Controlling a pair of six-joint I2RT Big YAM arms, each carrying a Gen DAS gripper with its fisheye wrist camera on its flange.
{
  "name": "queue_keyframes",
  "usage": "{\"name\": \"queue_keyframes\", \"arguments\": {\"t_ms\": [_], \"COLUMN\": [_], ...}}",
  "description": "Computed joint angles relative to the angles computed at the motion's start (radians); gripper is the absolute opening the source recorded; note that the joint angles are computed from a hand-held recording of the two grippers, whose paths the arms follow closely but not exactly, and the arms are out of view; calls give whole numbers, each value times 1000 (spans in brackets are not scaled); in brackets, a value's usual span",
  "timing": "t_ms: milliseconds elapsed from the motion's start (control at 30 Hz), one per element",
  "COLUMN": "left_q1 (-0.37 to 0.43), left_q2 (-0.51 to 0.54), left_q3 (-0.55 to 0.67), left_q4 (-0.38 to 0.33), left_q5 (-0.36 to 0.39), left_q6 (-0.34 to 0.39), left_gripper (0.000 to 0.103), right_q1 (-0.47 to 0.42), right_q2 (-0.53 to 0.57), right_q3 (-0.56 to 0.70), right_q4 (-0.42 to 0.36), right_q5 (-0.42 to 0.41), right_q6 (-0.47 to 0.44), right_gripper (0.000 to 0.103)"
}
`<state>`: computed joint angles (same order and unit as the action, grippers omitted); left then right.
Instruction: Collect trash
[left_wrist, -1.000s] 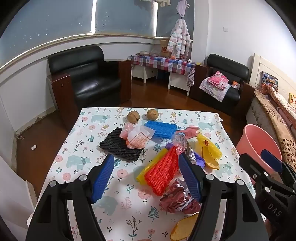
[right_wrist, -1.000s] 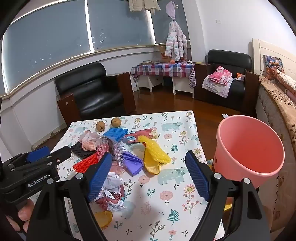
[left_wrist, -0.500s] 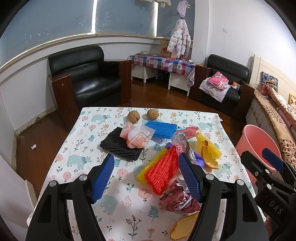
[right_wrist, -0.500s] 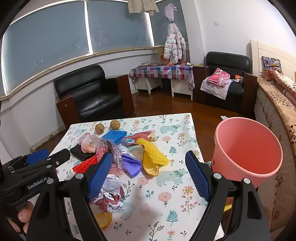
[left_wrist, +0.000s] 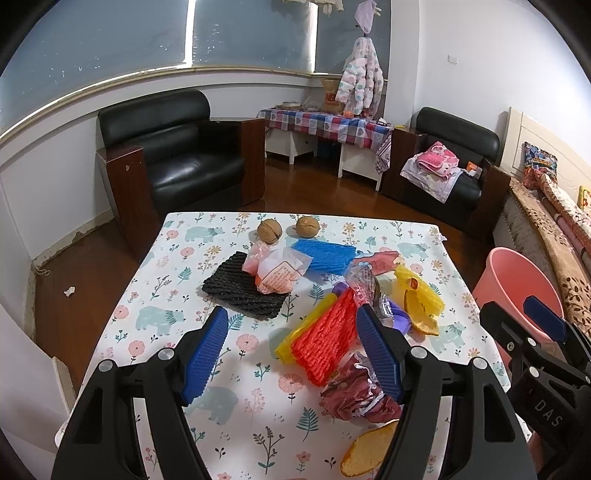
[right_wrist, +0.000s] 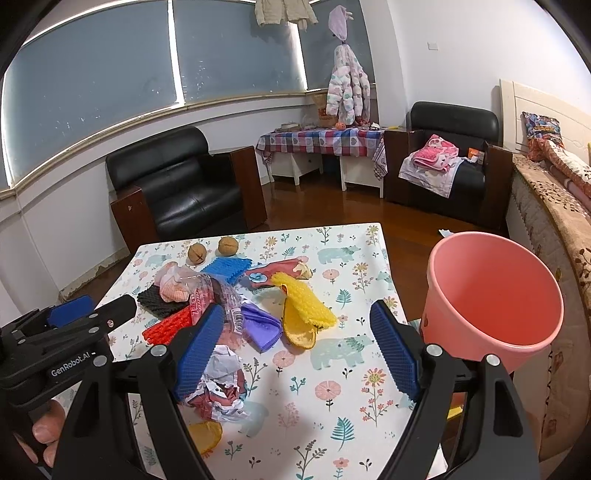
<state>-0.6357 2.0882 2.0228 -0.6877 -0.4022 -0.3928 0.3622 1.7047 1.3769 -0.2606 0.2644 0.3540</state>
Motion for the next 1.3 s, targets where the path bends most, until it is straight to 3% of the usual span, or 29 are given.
{"name": "queue_keyframes", "arguments": {"t_ms": [533, 1300], "left_q1": [2, 2], "left_q2": [19, 15], "left_q3": [26, 15], "left_q4": [-38, -30], "left_q5": [-19, -22], "left_q6": [-16, -17], "left_gripper": [71, 71], "right_q1": [-1, 1], "right_q2": [2, 6], "right_q3": [-11, -8], "right_q4": [8, 6], "right_q5": [-2, 0], "right_q6": [-3, -4], "right_gripper": [82, 82]}}
